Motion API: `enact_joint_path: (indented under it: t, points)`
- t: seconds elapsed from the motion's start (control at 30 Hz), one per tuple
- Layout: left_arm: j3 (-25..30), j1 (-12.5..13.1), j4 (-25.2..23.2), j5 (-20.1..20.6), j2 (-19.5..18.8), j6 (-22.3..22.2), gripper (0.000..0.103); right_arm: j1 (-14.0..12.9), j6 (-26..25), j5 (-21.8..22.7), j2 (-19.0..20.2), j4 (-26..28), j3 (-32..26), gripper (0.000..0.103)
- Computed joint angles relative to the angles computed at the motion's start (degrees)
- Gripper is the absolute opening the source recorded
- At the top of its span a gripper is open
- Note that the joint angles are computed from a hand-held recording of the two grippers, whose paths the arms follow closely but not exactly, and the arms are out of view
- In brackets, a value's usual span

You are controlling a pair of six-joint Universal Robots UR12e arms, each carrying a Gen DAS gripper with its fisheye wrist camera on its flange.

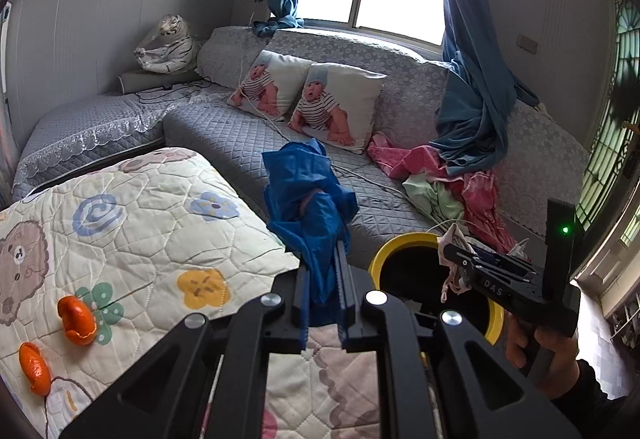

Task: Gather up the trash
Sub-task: 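Lift the blue glove and pink cloth and carry them over the yellow-rimmed bin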

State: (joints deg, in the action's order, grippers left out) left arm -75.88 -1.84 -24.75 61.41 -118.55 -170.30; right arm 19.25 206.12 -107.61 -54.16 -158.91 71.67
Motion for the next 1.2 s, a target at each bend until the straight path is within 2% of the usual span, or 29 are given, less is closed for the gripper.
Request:
enact_joint_path:
  t: [0.17,0.57,1.2]
  points:
    - [1.2,-1.7,0.3,0.6,-0.9,2.0,0.01,-0.6,1.1,-2.2,-1.1,0.0,2.7,0.027]
    - [5.0,-5.0,-4.5,0.8,-4.0,5.2,0.01,-1.6,3.2,-4.3,-2.3,0.4,6.1,0.027]
    - [9.8,-7.4,-11.1,0.8,-7.8,6.6,0.01,-2.7,6.6,-4.7,-3.6,1.4,9.4,0.028]
